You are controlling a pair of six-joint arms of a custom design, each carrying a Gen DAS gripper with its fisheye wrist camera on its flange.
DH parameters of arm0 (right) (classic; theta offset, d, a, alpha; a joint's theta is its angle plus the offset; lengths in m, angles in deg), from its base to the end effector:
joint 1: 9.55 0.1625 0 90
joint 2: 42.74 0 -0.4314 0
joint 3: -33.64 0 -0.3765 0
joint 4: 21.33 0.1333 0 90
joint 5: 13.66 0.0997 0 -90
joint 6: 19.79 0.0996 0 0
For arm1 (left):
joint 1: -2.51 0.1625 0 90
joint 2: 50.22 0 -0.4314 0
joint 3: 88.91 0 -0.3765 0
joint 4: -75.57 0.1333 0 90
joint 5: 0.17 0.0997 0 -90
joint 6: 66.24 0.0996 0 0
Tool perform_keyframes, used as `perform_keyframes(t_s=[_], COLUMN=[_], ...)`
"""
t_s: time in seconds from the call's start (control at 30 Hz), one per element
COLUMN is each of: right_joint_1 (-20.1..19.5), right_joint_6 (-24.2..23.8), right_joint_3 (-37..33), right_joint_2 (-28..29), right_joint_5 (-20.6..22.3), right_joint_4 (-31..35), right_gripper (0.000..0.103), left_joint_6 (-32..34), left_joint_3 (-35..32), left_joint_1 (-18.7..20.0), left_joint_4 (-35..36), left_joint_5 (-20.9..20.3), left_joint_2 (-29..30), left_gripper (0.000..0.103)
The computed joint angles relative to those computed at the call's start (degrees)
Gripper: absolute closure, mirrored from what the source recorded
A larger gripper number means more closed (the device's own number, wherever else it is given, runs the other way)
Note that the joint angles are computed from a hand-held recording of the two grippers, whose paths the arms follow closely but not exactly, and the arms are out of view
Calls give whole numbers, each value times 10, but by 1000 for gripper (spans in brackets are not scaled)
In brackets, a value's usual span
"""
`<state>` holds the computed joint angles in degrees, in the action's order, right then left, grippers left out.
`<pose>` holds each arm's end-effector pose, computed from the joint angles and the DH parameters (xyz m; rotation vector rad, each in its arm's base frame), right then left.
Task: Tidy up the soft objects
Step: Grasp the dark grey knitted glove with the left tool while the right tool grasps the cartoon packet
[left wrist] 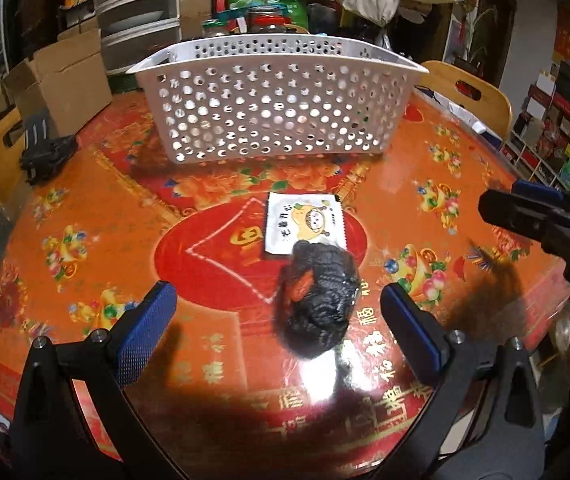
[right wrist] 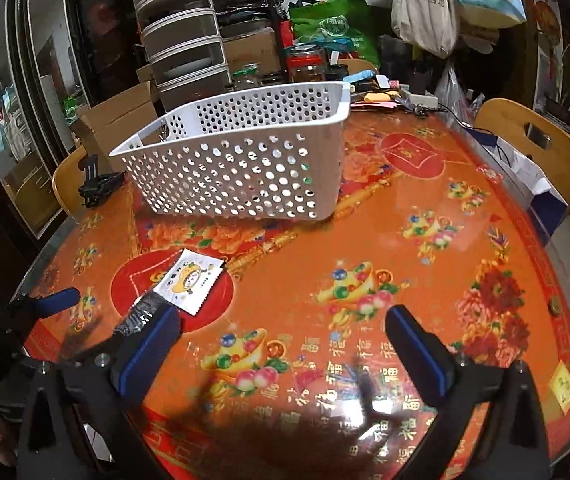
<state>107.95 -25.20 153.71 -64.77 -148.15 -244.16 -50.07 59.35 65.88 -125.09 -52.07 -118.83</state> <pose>0.2732 -0.3873 -0.0500 0.3757 -2.3318 0.9039 0.0169 -0.4009 0.1780 0.6698 2.3471 -0.7477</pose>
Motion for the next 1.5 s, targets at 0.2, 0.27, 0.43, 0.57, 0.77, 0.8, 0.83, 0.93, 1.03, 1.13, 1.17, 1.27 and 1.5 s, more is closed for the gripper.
perform_keyframes(t_s=[0.2, 0.27, 0.43, 0.57, 0.77, 0.8, 0.83, 0.93, 1.03, 1.13, 1.17, 1.27, 1.5], right_joint_1=[-7, -8, -15, -18, -15, -14, -12, -10, -9, -8, -8, -6, -3], right_joint_6=[8, 8, 13, 19, 24, 23, 23, 20, 19, 21, 23, 27, 33], right_joint_3=[-7, -11, -20, -32, -68, -80, -91, -132, -168, -195, -204, -229, -274], right_joint_2=[5, 7, 12, 16, 31, 37, 43, 64, 81, 93, 96, 108, 133], right_joint_5=[6, 8, 21, 28, 40, 42, 42, 45, 43, 36, 32, 19, -14], right_joint_4=[14, 19, 31, 52, 98, 112, 125, 171, 209, 236, 245, 268, 315], right_gripper=[8, 8, 9, 9, 9, 9, 9, 9, 9, 9, 9, 10, 24], left_joint_6=[13, 15, 27, 41, 57, 62, 67, 82, 90, 94, 96, 100, 106], left_joint_3=[-13, -17, -30, -34, -33, -34, -35, -42, -52, -65, -67, -76, -94], left_joint_1=[5, 9, 22, 31, 49, 55, 59, 80, 100, 125, 131, 149, 180], left_joint_4=[-29, -29, -25, -26, -28, -30, -33, -39, -37, -23, -21, -11, 12], left_joint_5=[-4, -7, -12, -26, -39, -40, -40, -41, -45, -61, -65, -81, -114], left_joint_2=[34, 37, 50, 56, 40, 35, 30, 9, -7, -28, -33, -47, -65], left_gripper=[2, 3, 16, 35, 60, 60, 60, 60, 60, 60, 60, 60, 60])
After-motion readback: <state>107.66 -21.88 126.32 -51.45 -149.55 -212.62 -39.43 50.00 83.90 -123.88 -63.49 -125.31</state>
